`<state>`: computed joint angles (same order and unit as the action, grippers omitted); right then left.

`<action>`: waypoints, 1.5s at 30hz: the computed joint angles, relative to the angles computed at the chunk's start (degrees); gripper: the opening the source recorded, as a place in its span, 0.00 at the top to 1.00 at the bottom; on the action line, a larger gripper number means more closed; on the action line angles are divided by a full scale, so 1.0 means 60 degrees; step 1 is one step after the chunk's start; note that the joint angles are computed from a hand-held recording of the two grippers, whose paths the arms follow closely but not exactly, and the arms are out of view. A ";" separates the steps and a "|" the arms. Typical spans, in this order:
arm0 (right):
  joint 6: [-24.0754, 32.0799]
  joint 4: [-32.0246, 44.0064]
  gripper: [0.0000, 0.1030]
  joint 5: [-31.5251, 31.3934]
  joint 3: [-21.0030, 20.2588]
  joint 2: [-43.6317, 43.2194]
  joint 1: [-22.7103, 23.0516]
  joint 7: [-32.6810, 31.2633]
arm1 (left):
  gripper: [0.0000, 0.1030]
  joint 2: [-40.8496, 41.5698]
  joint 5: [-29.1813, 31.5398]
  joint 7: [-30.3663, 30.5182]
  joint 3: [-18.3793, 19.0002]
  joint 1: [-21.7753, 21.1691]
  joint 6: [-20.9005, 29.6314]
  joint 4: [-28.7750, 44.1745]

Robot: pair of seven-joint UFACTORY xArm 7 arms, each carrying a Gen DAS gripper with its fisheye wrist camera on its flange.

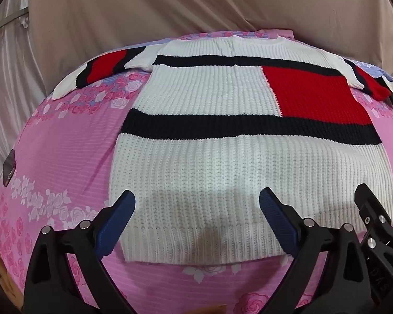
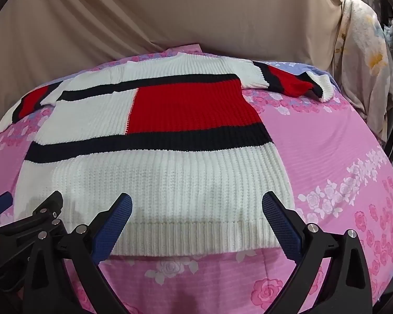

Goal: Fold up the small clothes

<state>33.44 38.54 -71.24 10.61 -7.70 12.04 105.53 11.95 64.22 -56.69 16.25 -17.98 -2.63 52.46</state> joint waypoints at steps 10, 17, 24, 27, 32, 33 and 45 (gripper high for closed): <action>-0.0003 0.0206 0.05 -0.0065 -0.0081 0.0235 0.0030 0.0008 | 0.10 -0.0087 -0.0698 0.0613 -0.0206 0.0070 0.0135 -0.0104; 0.0004 0.0239 0.05 0.0052 -0.0141 0.0235 0.0037 -0.0204 | 0.10 -0.0106 -0.0444 0.0422 -0.0152 0.0022 0.0146 -0.0086; -0.0030 0.0331 0.05 0.0119 -0.0177 0.0316 0.0003 -0.0352 | 0.10 -0.0123 -0.0524 0.0529 -0.0499 0.0305 0.0336 -0.0017; -0.0113 0.0386 0.05 0.0160 -0.0212 0.0370 -0.0018 -0.0417 | 0.10 -0.0134 -0.0863 0.0872 -0.0720 0.0504 0.0417 -0.0016; -0.0120 0.0571 0.05 0.0302 -0.0231 0.0511 0.0010 -0.0601 | 0.10 -0.0135 -0.0748 0.0706 -0.0606 0.0454 0.0436 0.0003; -0.0095 0.0597 0.05 0.0329 -0.0234 0.0530 0.0022 -0.0637 | 0.10 -0.0133 -0.0818 0.0763 -0.0655 0.0501 0.0441 -0.0005; -0.0145 0.0605 0.05 0.0488 -0.0304 0.0578 0.0046 -0.0750 | 0.10 -0.0123 -0.0793 0.0726 -0.0717 0.0512 0.0509 -0.0018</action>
